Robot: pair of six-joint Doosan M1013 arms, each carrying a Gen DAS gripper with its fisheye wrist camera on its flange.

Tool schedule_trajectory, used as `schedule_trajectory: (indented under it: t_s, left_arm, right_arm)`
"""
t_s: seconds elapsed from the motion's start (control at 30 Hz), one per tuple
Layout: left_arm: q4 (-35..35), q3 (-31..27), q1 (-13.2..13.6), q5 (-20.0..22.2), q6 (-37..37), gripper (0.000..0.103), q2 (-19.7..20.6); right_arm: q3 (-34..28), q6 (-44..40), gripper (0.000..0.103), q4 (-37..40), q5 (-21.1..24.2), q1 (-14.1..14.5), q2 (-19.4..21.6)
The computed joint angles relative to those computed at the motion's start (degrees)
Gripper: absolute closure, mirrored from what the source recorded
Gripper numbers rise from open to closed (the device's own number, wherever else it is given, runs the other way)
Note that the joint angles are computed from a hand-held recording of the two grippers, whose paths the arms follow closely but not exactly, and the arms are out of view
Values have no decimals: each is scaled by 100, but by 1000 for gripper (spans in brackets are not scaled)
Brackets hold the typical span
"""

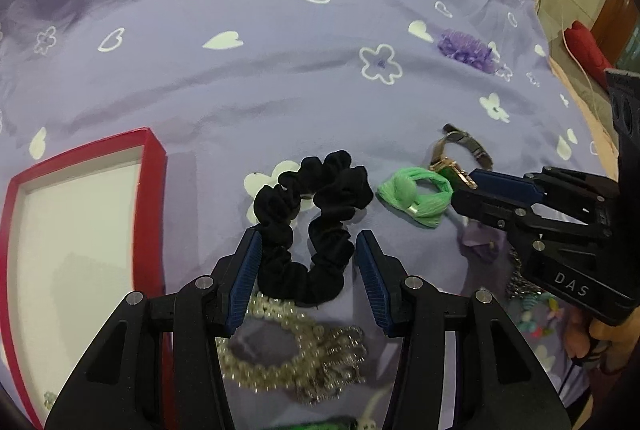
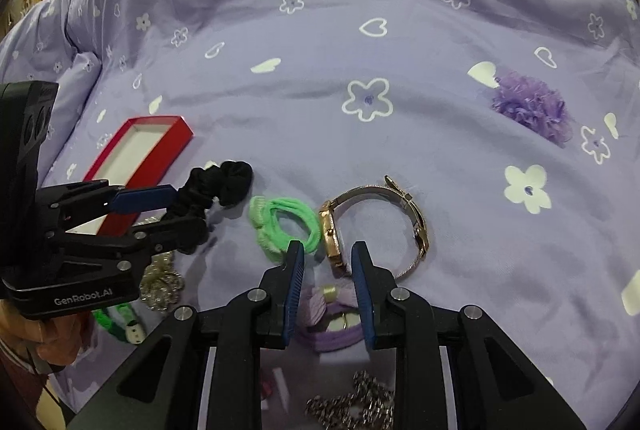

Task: Organize jewelry
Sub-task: 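Grasp the black scrunchie with the left tool while the right tool grasps the gold watch, then carry the scrunchie and watch into the tray and open both tools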

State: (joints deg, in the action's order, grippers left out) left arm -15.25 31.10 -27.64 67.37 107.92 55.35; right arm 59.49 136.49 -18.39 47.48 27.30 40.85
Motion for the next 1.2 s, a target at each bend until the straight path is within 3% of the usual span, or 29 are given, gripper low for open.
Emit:
schedule_trajectory:
  t_s: [0.03, 0.1, 0.17, 0.63, 1.2]
  left_arm:
    - [12, 7, -6, -24, 26, 62, 0]
    - [9, 40, -9, -80, 95, 84, -15]
    - [-157, 9, 19, -47, 154, 95, -7]
    - [-912, 1004, 301, -871, 427, 96, -729]
    - [-1157, 1911, 778, -1632, 350, 96, -1341]
  right_arm:
    - [-27, -24, 79, 15, 23, -9, 24]
    - [-47, -35, 89, 44, 37, -27, 48]
    - [24, 0, 94, 99, -71, -48, 14]
    - [289, 779, 96, -521, -629, 143, -318]
    - [-787, -131, 96, 101, -593, 441, 233]
